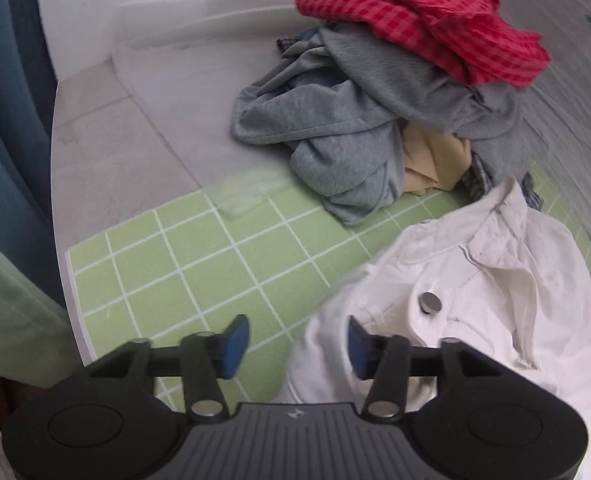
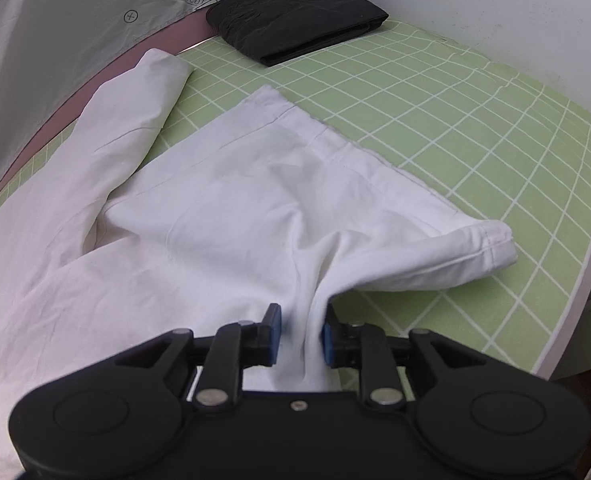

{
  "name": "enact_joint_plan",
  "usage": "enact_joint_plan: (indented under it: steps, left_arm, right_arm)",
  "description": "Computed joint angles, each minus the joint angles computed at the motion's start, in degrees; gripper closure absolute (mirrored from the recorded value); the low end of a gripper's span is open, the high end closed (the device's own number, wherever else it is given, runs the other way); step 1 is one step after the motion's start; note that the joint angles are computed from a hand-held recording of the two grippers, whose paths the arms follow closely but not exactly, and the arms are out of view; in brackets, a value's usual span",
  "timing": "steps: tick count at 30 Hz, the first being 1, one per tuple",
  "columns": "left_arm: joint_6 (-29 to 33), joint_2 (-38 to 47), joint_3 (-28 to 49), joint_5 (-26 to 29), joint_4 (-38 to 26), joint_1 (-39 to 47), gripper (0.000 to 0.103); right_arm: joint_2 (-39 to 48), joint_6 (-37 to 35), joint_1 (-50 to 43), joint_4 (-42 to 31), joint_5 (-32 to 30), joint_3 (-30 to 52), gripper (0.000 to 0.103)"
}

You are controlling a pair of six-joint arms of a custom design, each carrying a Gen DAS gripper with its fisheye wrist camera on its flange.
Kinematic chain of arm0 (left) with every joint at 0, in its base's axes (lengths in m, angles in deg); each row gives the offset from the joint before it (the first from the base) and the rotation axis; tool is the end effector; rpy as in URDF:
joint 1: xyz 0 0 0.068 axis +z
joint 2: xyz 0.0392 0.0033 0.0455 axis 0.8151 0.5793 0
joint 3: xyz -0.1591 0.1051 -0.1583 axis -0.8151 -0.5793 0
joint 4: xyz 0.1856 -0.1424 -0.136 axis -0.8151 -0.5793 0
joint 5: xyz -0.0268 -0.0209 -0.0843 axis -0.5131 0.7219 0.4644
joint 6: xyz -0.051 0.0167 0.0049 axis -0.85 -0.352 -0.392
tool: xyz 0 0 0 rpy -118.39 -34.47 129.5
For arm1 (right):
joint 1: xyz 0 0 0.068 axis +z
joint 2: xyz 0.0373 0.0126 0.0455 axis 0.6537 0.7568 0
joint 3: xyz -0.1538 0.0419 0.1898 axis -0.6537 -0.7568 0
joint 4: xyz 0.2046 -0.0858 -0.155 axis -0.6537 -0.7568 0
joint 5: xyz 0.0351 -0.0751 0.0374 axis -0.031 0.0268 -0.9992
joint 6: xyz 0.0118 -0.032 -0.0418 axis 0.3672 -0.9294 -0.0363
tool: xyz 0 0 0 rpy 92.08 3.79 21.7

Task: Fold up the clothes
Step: 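Open both grippers and smooth the white trousers flat on the mat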

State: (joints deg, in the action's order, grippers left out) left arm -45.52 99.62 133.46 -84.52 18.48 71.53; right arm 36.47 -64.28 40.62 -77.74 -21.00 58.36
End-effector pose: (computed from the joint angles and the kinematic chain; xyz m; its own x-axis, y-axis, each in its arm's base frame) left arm 0.1875 0.0701 0.2294 -0.1899 -0.8401 -0.5082 -0.9441 0.2984 -0.1404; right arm 0.3283 -0.0052 0.1934 -0.7572 0.3910 -0.5232 0.3912 0.9129 0.1162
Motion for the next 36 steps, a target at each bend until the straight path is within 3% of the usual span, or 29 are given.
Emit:
enact_joint_plan:
  steps: [3, 6, 9, 12, 16, 21, 25, 28, 33, 34, 36]
  left_arm:
    - [2.3, 0.4, 2.0, -4.6, -0.3, -5.4, 0.016]
    - [5.9, 4.1, 5.3, -6.9, 0.2, -10.4, 0.011]
    - [8.0, 7.7, 8.1, -10.1, 0.8, -16.6, 0.008]
    - [6.7, 10.8, 9.5, -11.9, 1.7, -22.6, 0.008]
    - [-2.6, 16.8, 13.6, -12.8, -0.2, -33.2, 0.008]
    - [-21.1, 32.2, 24.2, -15.0, -6.2, -49.0, 0.007]
    - [-32.1, 43.5, 33.9, -11.0, -8.5, -56.9, 0.007]
    - [-34.3, 50.5, 40.9, -7.9, -10.5, -60.1, 0.007]
    - [-35.1, 55.8, 46.8, -5.9, -13.7, -63.2, 0.007]
    - [-35.5, 56.2, 47.3, -5.9, -14.3, -63.6, 0.007]
    - [-36.4, 56.6, 47.4, -5.5, -14.9, -63.9, 0.007]
  right_arm:
    - [-0.1, 0.5, 1.4, -1.9, 2.0, 1.4, 0.065]
    - [-1.4, 1.0, 2.7, -3.7, 4.1, 2.2, 0.056]
    - [-3.9, 1.7, 4.0, -4.4, 7.0, 1.6, 0.040]
    - [-7.0, 0.7, 3.6, -3.4, 8.3, -0.2, 0.032]
    - [-9.0, -4.2, -1.8, 1.3, 6.6, -3.3, 0.026]
    - [-1.4, -12.9, -10.4, 6.7, 0.0, -0.9, 0.026]
    - [6.2, -19.5, -16.5, 6.8, -6.4, 3.8, 0.026]
    - [9.6, -22.5, -19.9, 4.4, -13.2, 6.8, 0.026]
    - [10.2, -30.5, -21.1, 4.1, -18.0, 6.4, 0.027]
    - [10.3, -31.8, -21.4, 4.1, -18.7, 6.2, 0.030]
    - [9.7, -35.9, -22.1, 4.4, -20.5, 5.5, 0.049]
